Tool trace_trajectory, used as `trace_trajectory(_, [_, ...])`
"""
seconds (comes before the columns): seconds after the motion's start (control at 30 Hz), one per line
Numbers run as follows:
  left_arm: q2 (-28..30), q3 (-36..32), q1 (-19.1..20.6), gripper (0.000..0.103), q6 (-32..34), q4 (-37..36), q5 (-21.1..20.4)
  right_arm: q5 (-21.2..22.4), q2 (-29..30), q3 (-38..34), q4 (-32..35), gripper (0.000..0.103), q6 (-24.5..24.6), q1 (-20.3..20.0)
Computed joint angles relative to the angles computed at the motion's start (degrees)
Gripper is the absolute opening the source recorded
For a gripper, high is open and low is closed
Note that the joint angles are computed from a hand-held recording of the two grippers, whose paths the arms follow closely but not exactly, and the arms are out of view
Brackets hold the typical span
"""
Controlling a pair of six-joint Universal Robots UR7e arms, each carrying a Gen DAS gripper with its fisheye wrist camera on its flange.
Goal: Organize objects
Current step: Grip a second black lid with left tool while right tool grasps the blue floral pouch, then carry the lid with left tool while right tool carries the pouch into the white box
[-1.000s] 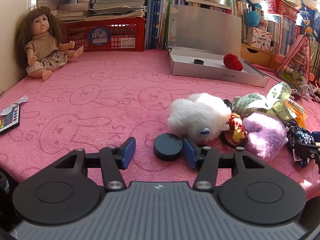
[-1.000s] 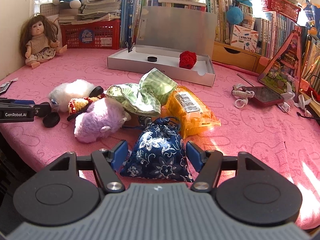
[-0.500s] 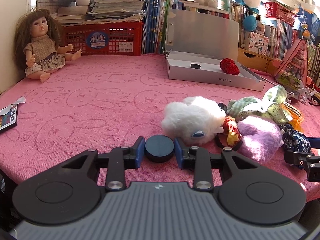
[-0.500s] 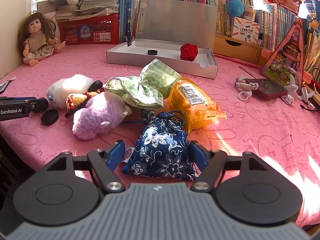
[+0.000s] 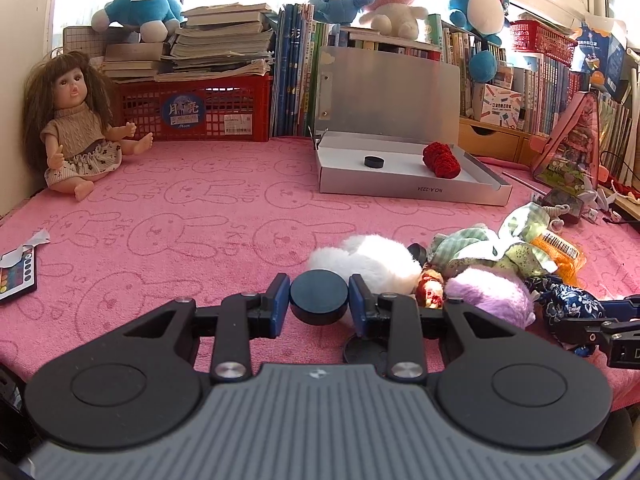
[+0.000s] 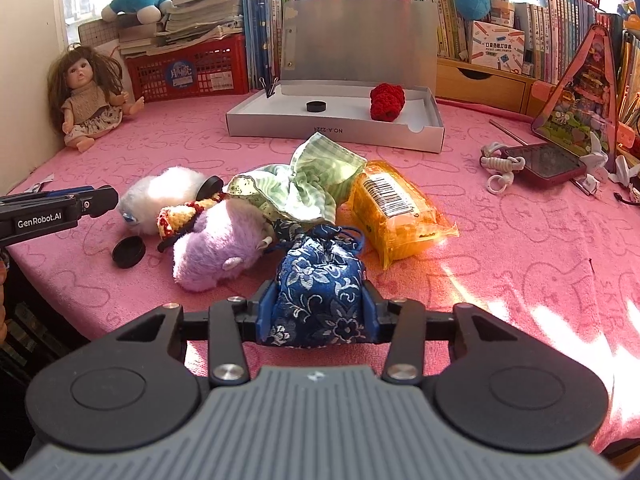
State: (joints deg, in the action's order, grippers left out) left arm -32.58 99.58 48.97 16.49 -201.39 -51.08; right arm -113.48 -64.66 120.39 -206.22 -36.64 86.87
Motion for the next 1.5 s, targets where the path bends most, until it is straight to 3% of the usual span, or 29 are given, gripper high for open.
trace_trajectory(0.53, [-0.06,-3.80,-0.16,0.037,0.11,3.41,-2.09,1.09,-0.98,-2.16,-4.90,0.047,-1.61,0.89])
trace_trajectory(1.13, [3.09,-12.50,0.32,0.037,-0.70,11.43,-7.59,3.14,-1.27,-7.05,-0.01,0.047,4.86,-1.13])
trace_trajectory(1.5, [5.59,-18.26,0.66,0.037,0.24,15.26,-8.91,3.88,0.20,-11.41,2.35,0.047,5.00,-1.36])
